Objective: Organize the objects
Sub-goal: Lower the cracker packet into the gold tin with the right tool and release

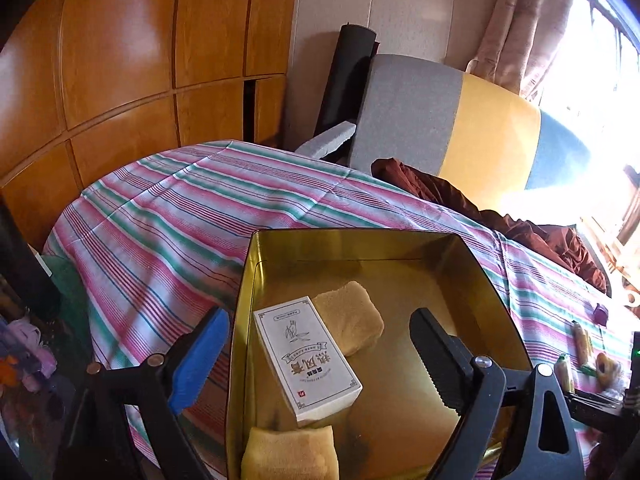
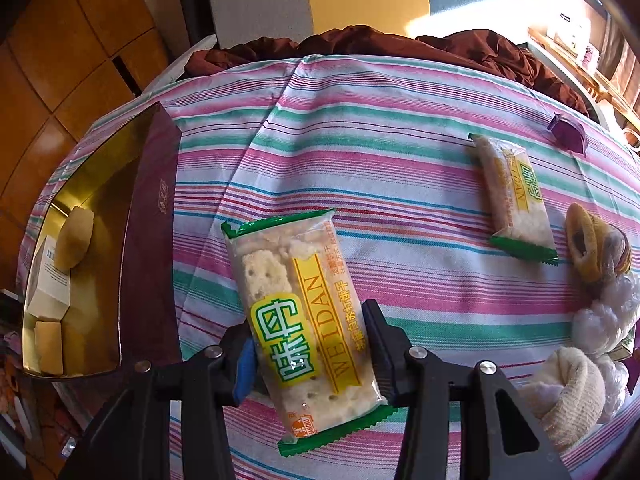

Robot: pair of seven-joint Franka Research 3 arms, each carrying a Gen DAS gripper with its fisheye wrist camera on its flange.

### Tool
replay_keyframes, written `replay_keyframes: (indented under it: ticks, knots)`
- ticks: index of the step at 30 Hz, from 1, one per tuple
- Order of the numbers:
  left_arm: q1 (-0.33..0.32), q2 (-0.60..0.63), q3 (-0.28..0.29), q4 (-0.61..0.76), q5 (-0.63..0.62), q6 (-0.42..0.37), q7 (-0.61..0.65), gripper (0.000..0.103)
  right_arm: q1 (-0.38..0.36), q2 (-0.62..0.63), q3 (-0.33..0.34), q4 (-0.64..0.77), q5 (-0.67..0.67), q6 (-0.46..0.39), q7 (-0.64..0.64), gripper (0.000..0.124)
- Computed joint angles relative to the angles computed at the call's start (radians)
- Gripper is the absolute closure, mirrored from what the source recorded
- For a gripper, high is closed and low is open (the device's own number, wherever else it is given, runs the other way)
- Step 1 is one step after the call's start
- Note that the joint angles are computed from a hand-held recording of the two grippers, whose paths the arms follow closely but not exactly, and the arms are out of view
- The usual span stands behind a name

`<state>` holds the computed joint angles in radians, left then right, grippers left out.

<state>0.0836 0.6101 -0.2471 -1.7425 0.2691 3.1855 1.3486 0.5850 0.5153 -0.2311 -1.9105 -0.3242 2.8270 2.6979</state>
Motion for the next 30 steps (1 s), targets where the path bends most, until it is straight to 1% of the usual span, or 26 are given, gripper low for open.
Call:
replay_keyframes:
  ticks: [2,4,6,7,9,11,13,15,16,18,20,22,24,26,28,30]
  knots:
    - [0.021,-0.006,-0.015,-0.017,-0.004,0.003,0.000,0.011,0.020,-0.003,-0.019,0.003,-0.013,-0.006,0.028,0.077]
    - [0.049,-0.014,-0.035,-0.039,-0.009,0.012,0.002,0.011,0.055,-0.013,-0.057,0.006,-0.055,-0.007,0.080,0.077]
    - [0.056,-0.029,-0.028,-0.069,-0.010,0.027,-0.006,0.011,0.094,-0.027,-0.098,0.011,-0.121,-0.010,0.147,0.077]
    - [0.063,-0.035,-0.026,-0.082,-0.008,0.032,-0.009,0.011,0.100,-0.033,-0.105,0.017,-0.147,-0.009,0.171,0.077]
    - [0.079,-0.049,-0.027,-0.109,-0.008,0.044,-0.019,0.011,0.091,-0.040,-0.094,0.038,-0.186,0.012,0.190,0.077]
    - [0.101,-0.055,-0.034,-0.124,-0.010,0.043,-0.031,0.011,0.062,-0.030,-0.055,0.082,-0.189,0.028,0.158,0.077]
    - [0.122,-0.059,-0.043,-0.136,-0.016,0.038,-0.045,0.011,0.021,0.001,0.006,0.147,-0.150,0.037,0.075,0.077]
    - [0.132,-0.059,-0.043,-0.142,-0.017,0.034,-0.052,0.011,-0.020,0.048,0.074,0.226,-0.081,0.029,-0.029,0.077]
    - [0.132,-0.062,-0.038,-0.147,-0.017,0.034,-0.055,0.011,-0.043,0.079,0.112,0.275,-0.036,0.015,-0.087,0.077]
    - [0.132,-0.068,-0.031,-0.160,-0.014,0.040,-0.060,0.011,-0.065,0.152,0.162,0.389,0.027,-0.043,-0.186,0.077]
    - [0.130,-0.071,-0.024,-0.165,-0.012,0.043,-0.066,0.011,-0.074,0.237,0.196,0.523,0.084,-0.132,-0.265,0.077]
    - [0.139,-0.072,-0.029,-0.168,-0.009,0.042,-0.069,0.011,-0.080,0.329,0.220,0.663,0.147,-0.221,-0.319,0.076]
    - [0.147,-0.071,-0.034,-0.168,-0.007,0.041,-0.069,0.011,-0.085,0.410,0.246,0.779,0.204,-0.273,-0.374,0.074]
    - [0.149,-0.072,-0.033,-0.172,-0.005,0.040,-0.070,0.011,-0.106,0.474,0.297,0.867,0.279,-0.299,-0.445,0.073]
    - [0.155,-0.073,-0.035,-0.175,-0.003,0.039,-0.070,0.011,-0.142,0.512,0.376,0.899,0.367,-0.277,-0.546,0.072]
    - [0.153,-0.072,-0.031,-0.175,-0.004,0.036,-0.072,0.011,-0.165,0.536,0.435,0.916,0.436,-0.259,-0.631,0.068]
